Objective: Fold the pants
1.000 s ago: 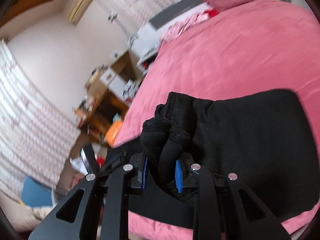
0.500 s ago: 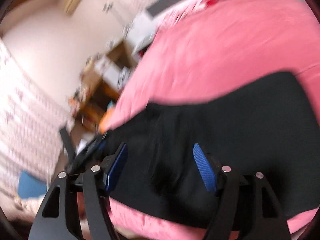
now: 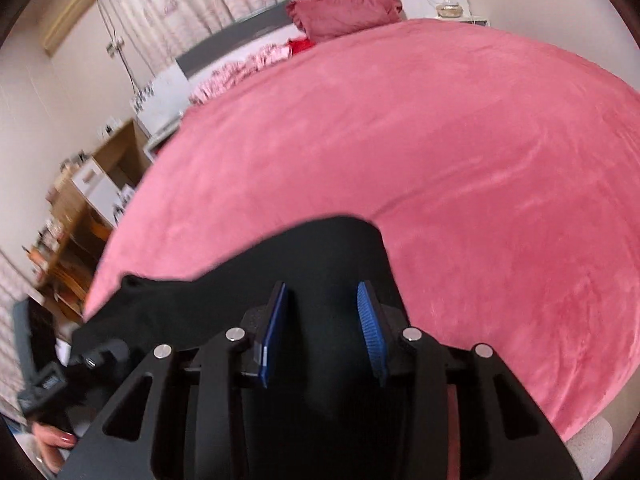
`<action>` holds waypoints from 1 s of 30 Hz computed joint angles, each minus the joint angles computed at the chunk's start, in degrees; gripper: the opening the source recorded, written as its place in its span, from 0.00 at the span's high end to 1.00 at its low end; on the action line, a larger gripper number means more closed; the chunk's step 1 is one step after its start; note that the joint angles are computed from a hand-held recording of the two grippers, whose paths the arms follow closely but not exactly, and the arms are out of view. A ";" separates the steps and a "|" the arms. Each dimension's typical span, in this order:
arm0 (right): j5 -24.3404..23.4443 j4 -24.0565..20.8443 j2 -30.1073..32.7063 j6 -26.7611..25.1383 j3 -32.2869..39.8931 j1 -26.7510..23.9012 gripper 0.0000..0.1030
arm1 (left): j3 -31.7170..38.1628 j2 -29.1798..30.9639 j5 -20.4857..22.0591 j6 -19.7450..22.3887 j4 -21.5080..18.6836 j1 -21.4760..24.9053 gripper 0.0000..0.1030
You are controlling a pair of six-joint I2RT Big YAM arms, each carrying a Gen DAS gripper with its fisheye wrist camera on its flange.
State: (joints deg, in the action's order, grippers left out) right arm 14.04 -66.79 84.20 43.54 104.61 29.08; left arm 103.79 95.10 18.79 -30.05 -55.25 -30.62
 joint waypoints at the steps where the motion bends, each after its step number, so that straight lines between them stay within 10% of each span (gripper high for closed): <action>1: 0.42 0.63 -1.38 -0.77 -2.91 0.03 0.64 | 0.78 0.25 -1.82 2.36 -1.43 -0.82 0.46; 3: 1.43 1.14 -2.51 -1.74 -5.59 0.44 0.65 | 2.61 0.96 -1.68 6.30 -4.57 -1.52 0.78; 8: 5.39 -3.28 -1.19 -0.91 -2.74 1.42 0.68 | -0.17 -2.73 -1.84 6.60 -1.52 -1.16 0.84; 16: 8.73 -2.11 -1.42 -2.17 -4.87 2.81 0.66 | -2.43 -1.90 -5.24 11.46 -0.71 -1.91 0.83; 19: 5.08 -2.64 -2.82 2.47 -3.57 2.13 0.66 | -5.52 -3.72 -3.19 9.56 1.40 -0.72 0.68; 25: -2.03 -11.90 -3.22 8.27 -0.43 1.78 0.77 | -5.05 -3.75 -2.22 11.58 0.26 -1.19 0.51; 30: 0.97 -17.24 -0.35 6.67 1.45 2.56 0.84 | -4.36 -2.98 -5.46 16.19 -0.82 -2.46 0.51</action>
